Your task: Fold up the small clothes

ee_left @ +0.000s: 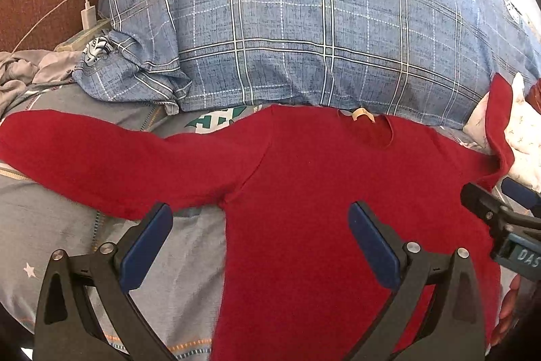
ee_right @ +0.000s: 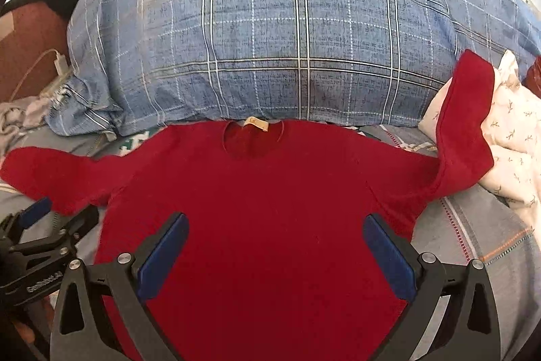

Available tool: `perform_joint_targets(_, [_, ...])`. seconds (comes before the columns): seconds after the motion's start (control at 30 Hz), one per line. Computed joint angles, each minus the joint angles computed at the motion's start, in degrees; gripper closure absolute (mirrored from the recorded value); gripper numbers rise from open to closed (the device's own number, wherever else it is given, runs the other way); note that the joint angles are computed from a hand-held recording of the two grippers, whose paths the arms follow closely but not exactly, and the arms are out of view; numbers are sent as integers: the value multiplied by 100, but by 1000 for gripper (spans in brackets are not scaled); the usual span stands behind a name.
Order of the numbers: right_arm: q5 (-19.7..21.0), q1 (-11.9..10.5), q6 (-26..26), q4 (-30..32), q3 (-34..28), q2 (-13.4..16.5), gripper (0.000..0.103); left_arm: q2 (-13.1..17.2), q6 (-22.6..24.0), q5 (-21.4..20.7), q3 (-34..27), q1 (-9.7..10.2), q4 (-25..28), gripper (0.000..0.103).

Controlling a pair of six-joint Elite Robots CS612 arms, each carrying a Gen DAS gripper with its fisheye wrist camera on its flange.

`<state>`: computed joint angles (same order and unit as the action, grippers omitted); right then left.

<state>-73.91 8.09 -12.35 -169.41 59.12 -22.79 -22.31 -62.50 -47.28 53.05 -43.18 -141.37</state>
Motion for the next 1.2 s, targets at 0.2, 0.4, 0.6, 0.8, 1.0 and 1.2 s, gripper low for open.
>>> perform_joint_targets(0.2, [-285, 53, 51, 100, -180, 115, 0, 82, 42, -52, -117, 6, -56, 0])
perform_joint_targets(0.4, [-375, 73, 84, 268, -303, 186, 0, 154, 62, -89, -243, 20, -32, 0])
perform_joint_targets(0.6, [-395, 84, 89, 396, -395, 239, 0, 226, 121, -151, -344, 34, 15, 0])
perform_joint_targets(0.8, [-390, 86, 136, 466, -436, 259, 0, 236, 101, -177, -358, 44, 26, 0])
perform_joint_targets(1.0, [-393, 99, 71, 510, -421, 249, 0, 230, 67, -166, -339, 45, 58, 0])
perform_joint_targets(1.2, [-420, 110, 26, 475, -382, 233, 0, 203, 46, -143, -274, 38, 19, 0])
